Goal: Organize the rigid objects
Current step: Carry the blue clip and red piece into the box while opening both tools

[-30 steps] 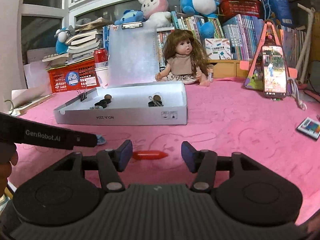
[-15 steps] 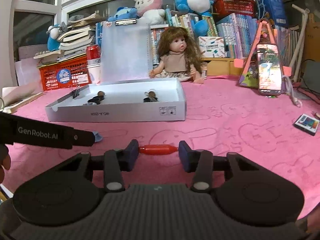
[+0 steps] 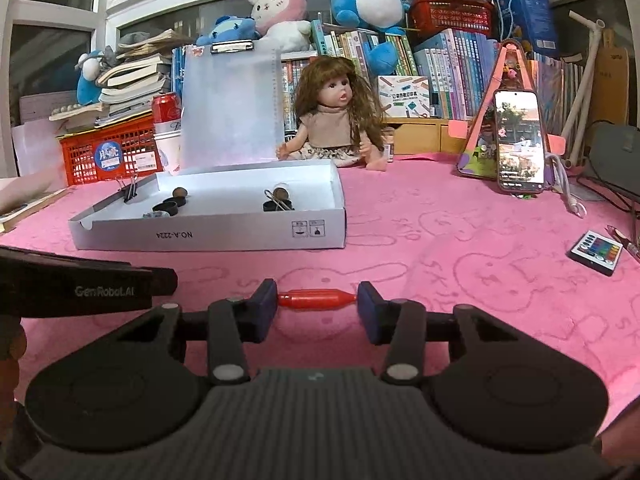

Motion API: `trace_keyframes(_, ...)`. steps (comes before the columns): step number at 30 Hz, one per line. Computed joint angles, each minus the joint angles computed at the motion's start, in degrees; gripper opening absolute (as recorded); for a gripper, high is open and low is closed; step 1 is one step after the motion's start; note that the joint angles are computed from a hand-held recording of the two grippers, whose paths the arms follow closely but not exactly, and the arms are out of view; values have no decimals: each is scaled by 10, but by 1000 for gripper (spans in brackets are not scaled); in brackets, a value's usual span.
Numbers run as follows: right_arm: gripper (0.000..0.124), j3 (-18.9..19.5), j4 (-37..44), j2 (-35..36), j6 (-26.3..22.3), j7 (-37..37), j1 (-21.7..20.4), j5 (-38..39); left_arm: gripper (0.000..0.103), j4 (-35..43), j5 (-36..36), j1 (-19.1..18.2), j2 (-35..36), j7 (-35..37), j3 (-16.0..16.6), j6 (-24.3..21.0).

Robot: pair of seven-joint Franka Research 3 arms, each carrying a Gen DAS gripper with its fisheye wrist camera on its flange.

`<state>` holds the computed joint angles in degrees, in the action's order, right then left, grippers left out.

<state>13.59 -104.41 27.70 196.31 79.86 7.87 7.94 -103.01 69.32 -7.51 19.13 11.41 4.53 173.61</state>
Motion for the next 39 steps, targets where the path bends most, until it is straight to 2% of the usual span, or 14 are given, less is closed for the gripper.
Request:
trace_keyframes(6, 49, 30, 34, 14, -24, 5, -25, -10, 37, 4, -10, 9, -12, 22, -2, -7)
trace_keyframes(11, 49, 41, 82, 32, -53, -3, -29, 0, 37, 21, -8, 14, -15, 30, 0, -19)
trace_keyframes(14, 50, 30, 116, 45, -73, -12, -15, 18, 37, 36, -43, 26, -9, 64, -12, -31)
trace_keyframes(18, 50, 39, 160, 65, -102, -32, -15, 42, 37, 61, -89, 32, 5, 107, -16, -49)
trace_keyframes(27, 50, -23, 293, 122, -172, -63, 47, 85, 37, 127, -179, 36, 45, 189, -11, -78)
trace_keyframes(33, 50, -60, 383, 168, -216, -64, 79, 87, 37, 179, -226, 39, 77, 239, -6, -89)
trace_keyframes(39, 50, -90, 523, 241, -292, -41, 101, 71, 37, 234, -299, 55, 116, 311, -23, -98)
